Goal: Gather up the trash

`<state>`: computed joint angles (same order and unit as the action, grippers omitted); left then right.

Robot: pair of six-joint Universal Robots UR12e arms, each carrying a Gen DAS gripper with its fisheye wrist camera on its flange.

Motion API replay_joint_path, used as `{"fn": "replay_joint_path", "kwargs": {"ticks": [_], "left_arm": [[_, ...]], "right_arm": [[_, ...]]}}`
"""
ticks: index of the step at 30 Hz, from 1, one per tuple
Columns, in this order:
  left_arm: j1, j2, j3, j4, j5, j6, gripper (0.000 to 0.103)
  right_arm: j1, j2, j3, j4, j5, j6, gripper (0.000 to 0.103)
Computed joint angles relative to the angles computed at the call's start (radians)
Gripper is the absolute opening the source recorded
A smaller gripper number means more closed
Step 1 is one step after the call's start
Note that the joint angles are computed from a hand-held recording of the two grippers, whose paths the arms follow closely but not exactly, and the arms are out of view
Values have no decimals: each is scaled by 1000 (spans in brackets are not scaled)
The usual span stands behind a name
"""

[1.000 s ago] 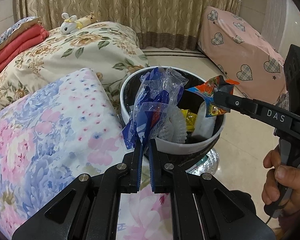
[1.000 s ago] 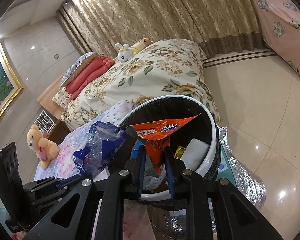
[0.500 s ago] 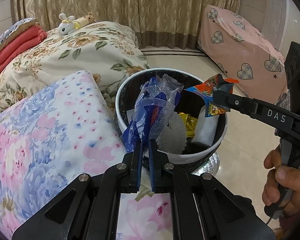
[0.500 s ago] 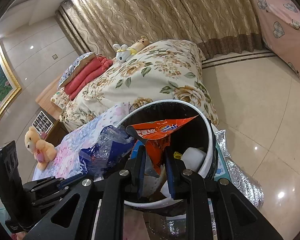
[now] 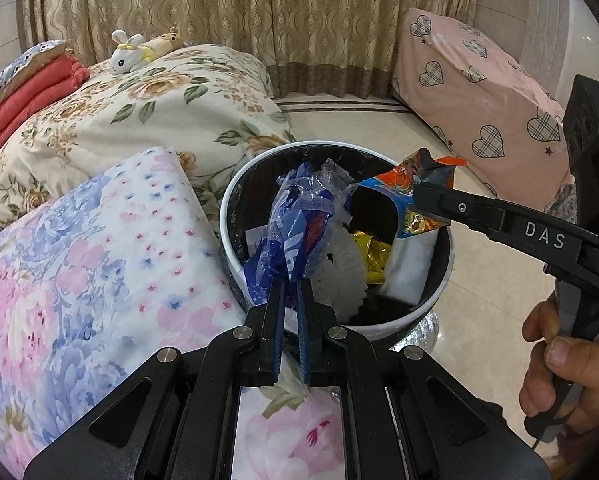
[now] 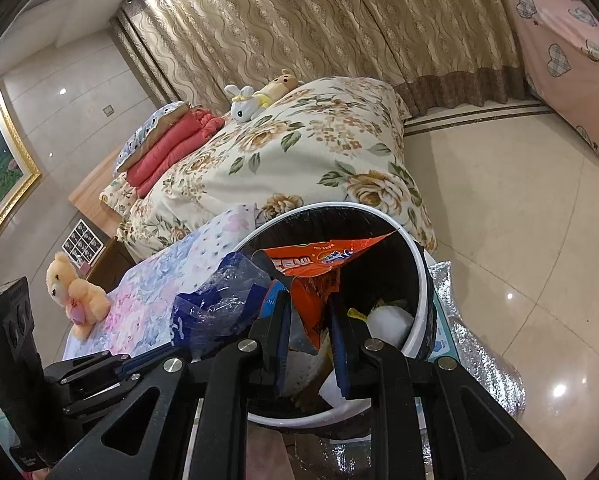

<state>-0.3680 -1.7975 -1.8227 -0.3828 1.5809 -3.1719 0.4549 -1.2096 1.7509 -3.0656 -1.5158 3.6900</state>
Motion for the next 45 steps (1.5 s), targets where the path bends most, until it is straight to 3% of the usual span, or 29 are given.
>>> {"fn": "replay_joint_path", "kwargs": {"ticks": [21,24,25,26,30,35,37,45], "left_arm": [[-3,-17,21,-6,-6,4,2],[-1,-15,19,-3,-6,-6,3],[1,-13,18,-2,-7,-11,4],[3,-11,16,-2,-11,-15,5],[7,0,2,15,0,-29,31],[15,19,-20,27,5,-48,39],[18,27,-31,34,10,-56,48],[43,82,-112,63,-9,-111,58]], "right_arm": [[-11,13,-20,25,5,-18,20],[-13,15,-25,36,16,-18,28],[-14,16,-26,36,19,-15,40],[-12,16,-26,33,17,-14,49],[-8,11,-21,20,9,-6,58],[1,5,-15,7,3,-3,65],[5,1,-11,0,2,1,67],[33,-15,9,-36,-20,10,77]]}}
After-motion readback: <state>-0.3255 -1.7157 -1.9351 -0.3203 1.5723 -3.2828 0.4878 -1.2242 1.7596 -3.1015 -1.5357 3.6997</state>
